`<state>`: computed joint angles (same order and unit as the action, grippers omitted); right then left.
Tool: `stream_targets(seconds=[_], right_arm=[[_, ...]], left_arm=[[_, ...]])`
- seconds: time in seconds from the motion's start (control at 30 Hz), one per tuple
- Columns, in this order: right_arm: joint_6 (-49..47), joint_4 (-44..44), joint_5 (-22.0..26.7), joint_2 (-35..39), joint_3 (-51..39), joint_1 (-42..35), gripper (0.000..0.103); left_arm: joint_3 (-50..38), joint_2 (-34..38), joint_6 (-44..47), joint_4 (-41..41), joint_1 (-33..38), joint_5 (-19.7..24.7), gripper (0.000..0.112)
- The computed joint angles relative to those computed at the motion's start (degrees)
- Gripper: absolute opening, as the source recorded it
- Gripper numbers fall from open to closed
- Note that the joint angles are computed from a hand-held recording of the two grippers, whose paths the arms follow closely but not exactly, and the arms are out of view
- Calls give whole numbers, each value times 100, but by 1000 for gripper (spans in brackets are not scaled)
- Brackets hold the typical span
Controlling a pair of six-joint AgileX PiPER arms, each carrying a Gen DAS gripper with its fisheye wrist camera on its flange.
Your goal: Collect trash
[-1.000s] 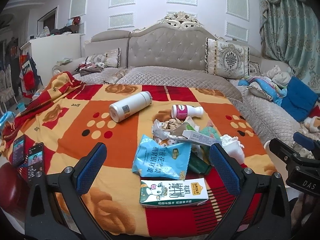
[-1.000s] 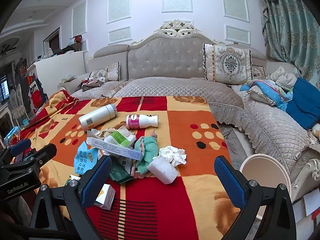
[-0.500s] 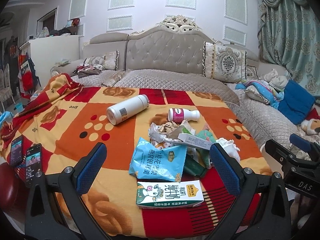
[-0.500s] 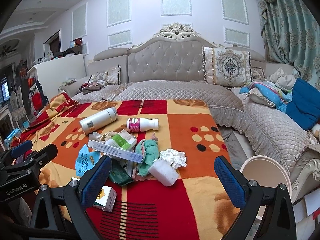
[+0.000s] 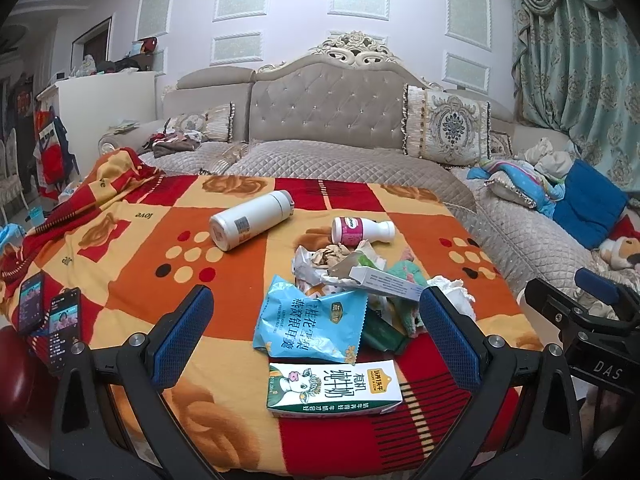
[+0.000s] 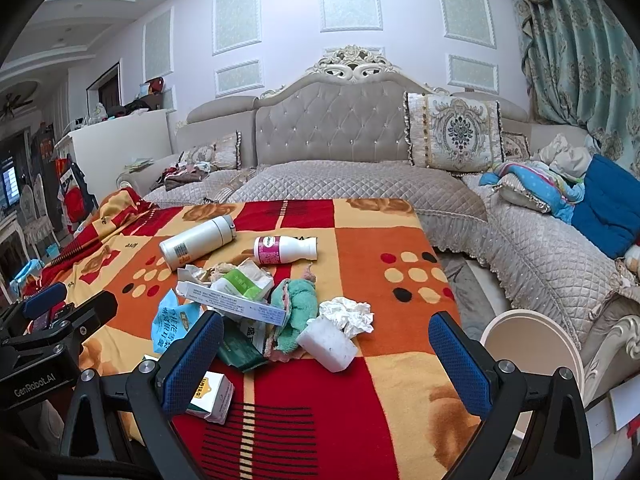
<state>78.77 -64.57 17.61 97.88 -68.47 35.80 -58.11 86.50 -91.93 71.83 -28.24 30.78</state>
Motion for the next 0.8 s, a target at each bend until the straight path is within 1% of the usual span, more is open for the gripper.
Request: stream_targets(seconds=[0.6, 0.8], right_arm=[[117, -89, -30, -25, 75, -41, 102], [19, 28, -45, -38, 92, -62, 102]], left_arm=[[25, -2, -51, 48, -55, 41, 102], [7, 33, 8, -10, -86, 45, 102]])
